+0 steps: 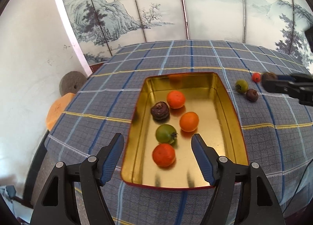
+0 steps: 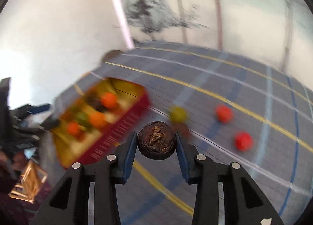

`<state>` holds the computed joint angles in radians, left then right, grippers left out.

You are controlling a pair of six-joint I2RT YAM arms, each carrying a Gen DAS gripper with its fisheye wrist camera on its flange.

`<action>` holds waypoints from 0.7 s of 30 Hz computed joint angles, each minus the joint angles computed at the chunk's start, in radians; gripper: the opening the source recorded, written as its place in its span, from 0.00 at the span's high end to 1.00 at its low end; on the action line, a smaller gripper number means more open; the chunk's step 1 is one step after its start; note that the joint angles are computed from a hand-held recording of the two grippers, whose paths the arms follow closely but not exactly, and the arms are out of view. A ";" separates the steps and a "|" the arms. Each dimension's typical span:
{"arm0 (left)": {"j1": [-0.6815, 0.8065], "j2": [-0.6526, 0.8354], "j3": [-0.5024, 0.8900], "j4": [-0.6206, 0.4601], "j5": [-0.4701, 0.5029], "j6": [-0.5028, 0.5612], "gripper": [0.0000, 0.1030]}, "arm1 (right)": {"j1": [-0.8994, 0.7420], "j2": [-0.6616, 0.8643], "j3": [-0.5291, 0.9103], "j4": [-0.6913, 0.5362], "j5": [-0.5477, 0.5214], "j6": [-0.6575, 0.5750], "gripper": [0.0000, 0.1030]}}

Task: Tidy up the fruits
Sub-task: 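Carry the brown dried fruit with the right gripper into the tray and release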

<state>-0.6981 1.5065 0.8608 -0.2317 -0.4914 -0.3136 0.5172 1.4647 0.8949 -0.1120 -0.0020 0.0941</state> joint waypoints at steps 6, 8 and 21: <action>0.022 -0.033 -0.029 -0.007 0.006 0.011 0.30 | 0.107 0.259 0.269 -0.046 -0.002 -0.009 0.64; 0.028 -0.040 -0.039 -0.002 0.006 0.016 0.30 | 0.106 0.330 0.344 -0.069 -0.006 -0.015 0.64; 0.078 -0.050 -0.085 0.043 0.049 0.041 0.30 | 0.085 0.590 0.622 -0.189 0.021 0.015 0.63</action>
<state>-0.6206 1.4568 0.7754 -0.1887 -0.4425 -0.2726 0.6018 2.0543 1.5167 -0.3013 0.0187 0.1088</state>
